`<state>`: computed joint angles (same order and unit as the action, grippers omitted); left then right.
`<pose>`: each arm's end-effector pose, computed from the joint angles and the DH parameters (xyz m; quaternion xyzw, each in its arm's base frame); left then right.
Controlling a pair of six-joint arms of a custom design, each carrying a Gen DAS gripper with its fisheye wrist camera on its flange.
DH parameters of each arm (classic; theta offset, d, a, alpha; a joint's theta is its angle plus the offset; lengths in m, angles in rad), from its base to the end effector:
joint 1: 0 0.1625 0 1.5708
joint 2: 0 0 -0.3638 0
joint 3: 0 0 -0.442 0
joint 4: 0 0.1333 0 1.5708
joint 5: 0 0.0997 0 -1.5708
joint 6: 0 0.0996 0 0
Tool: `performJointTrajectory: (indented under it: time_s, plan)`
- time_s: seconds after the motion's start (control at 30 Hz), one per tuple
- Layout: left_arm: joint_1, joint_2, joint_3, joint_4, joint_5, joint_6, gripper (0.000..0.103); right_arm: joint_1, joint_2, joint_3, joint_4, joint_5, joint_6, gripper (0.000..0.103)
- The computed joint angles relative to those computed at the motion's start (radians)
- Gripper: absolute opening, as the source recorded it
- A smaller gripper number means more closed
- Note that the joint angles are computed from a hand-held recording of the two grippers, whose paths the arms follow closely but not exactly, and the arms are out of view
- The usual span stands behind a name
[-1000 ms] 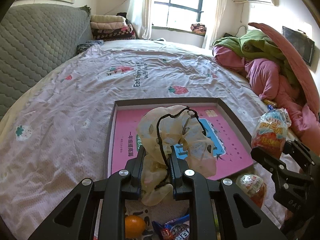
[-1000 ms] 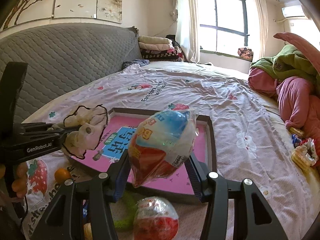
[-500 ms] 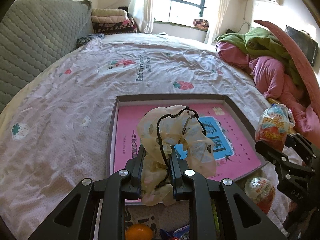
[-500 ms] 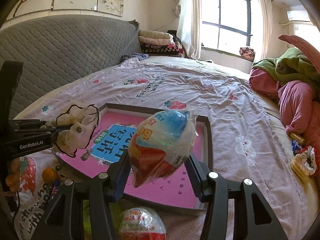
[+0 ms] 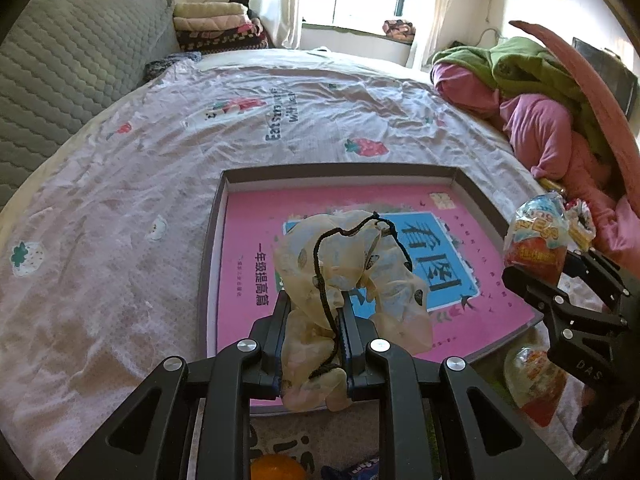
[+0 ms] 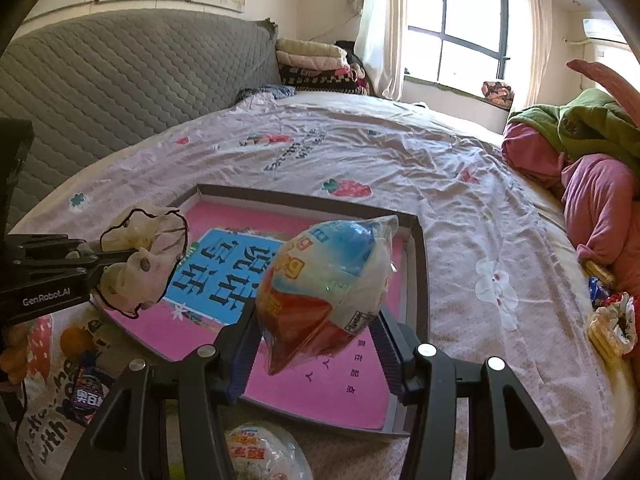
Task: Organize objects
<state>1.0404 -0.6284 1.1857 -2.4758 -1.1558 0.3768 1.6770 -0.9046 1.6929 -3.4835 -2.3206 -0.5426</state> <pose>-0.2521 -0.7728 0.0909 0.3903 0.8820 -0.1843 0.1893 0.1335 -0.6347 0.1935 0.0659 -0.8085 0.4172 0.4098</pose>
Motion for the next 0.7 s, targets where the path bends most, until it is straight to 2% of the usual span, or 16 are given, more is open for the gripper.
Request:
performJointTrajectory:
  time_s: [0.3, 0.57, 0.7]
  plan:
    - [0.007, 0.019, -0.025, 0.04, 0.018, -0.007, 0.023, -0.016, -0.016, 0.002, 0.081, -0.037, 0.074, 0.054]
    - [0.01, 0.032, -0.034, 0.067, 0.024, -0.013, 0.023, -0.036, -0.044, 0.021, 0.178, -0.01, 0.156, 0.054]
    - [0.012, 0.036, -0.037, 0.064, 0.027, -0.013, 0.024, -0.041, -0.041, 0.018, 0.199, -0.018, 0.171, 0.054]
